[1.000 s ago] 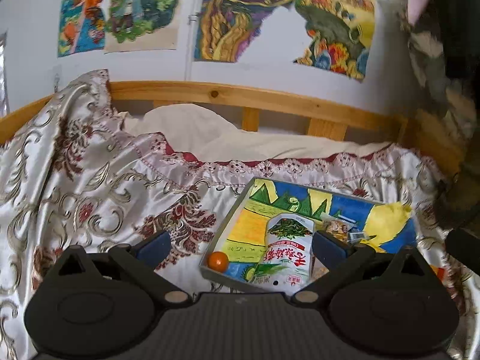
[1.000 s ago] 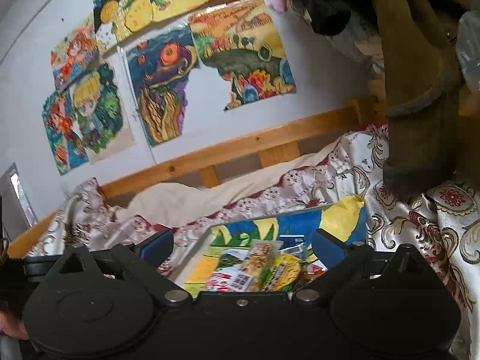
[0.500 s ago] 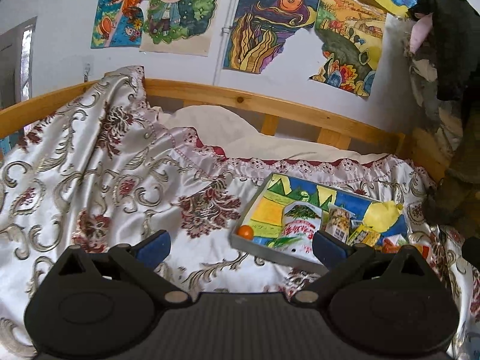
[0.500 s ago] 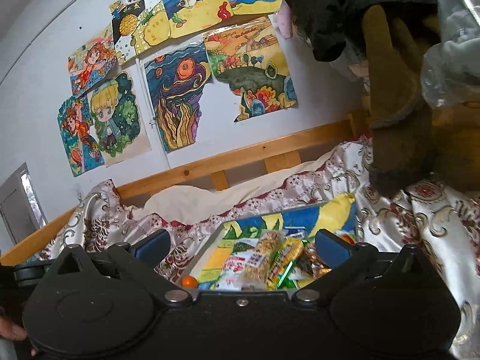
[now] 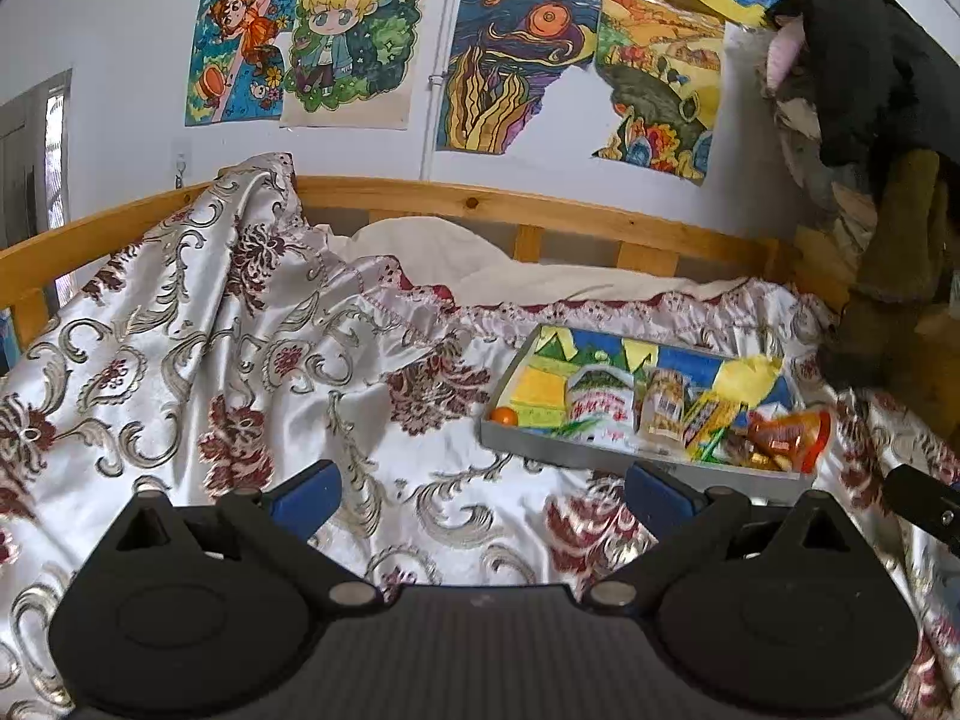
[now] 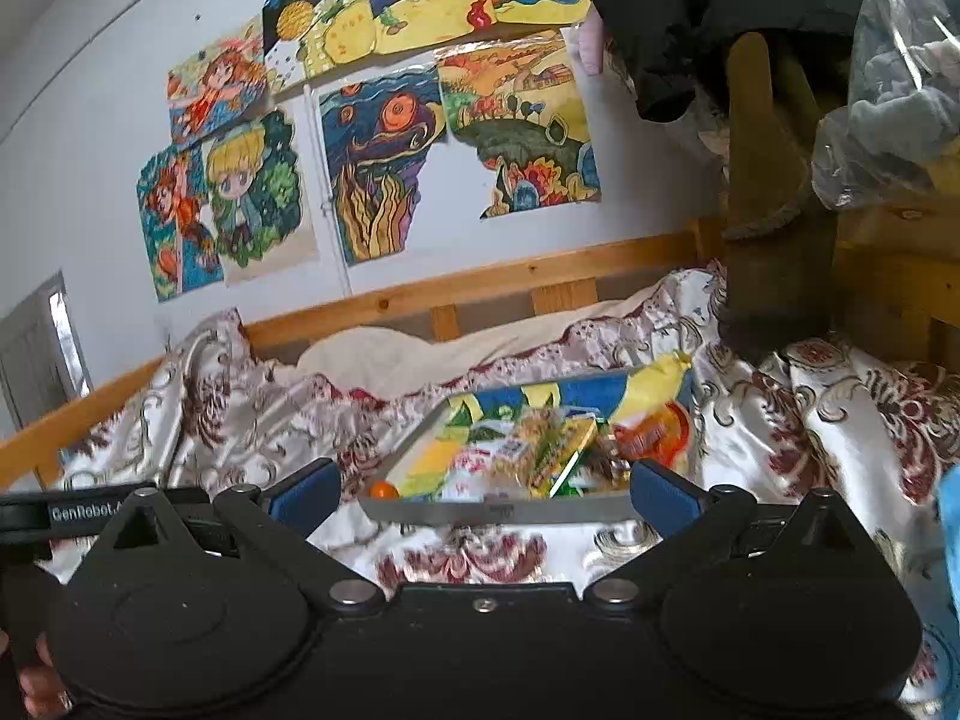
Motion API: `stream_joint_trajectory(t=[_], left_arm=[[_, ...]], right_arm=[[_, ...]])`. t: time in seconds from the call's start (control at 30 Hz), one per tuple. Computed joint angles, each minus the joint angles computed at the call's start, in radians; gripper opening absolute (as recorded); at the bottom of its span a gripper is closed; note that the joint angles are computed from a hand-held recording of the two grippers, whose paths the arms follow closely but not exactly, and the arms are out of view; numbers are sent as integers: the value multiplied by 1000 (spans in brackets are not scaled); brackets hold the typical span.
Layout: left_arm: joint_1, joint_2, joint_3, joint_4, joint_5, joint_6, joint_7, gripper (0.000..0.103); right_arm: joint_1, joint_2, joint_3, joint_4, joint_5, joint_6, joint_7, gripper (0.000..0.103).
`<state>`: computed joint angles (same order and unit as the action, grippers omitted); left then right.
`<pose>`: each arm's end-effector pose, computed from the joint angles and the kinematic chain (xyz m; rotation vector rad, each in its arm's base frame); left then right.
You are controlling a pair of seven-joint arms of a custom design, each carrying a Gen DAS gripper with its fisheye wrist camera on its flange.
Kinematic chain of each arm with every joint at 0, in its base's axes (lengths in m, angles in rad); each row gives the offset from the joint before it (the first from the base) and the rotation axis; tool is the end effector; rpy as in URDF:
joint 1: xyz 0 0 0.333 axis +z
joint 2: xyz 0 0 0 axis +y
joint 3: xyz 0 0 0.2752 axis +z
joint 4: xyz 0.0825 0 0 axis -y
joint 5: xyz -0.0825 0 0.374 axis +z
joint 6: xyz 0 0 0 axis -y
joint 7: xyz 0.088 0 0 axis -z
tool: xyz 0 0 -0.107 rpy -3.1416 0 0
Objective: Organize snacks
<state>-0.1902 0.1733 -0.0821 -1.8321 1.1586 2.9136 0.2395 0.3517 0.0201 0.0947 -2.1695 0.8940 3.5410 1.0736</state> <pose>0.5882 -0.2199 0.4785 -1.6270 1.5638 -0.9805 0.5262 0.1455 0.4819 -1.3225 1.4996 -0.7994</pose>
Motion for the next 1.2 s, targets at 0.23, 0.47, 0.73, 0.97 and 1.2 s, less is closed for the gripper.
stream_joint_trajectory(t=[0.23, 0.47, 0.73, 0.97, 1.2], left_arm=[[7, -66, -18, -108, 79, -36, -20, 103], [40, -115, -50, -214, -17, -46, 47, 103], [51, -123, -59, -232, -16, -39, 49, 103], [51, -121, -61, -229, -3, -40, 42, 103], [53, -123, -60, -230, 0, -38, 37, 103]], right_arm=[[30, -45, 39, -62, 216, 66, -202, 102], [50, -31, 51, -12, 537, 75, -501, 102], [62, 2, 48, 48, 677, 67, -655, 102], [55, 15, 52, 78, 743, 54, -726, 102], [53, 19, 56, 83, 753, 52, -741, 102]])
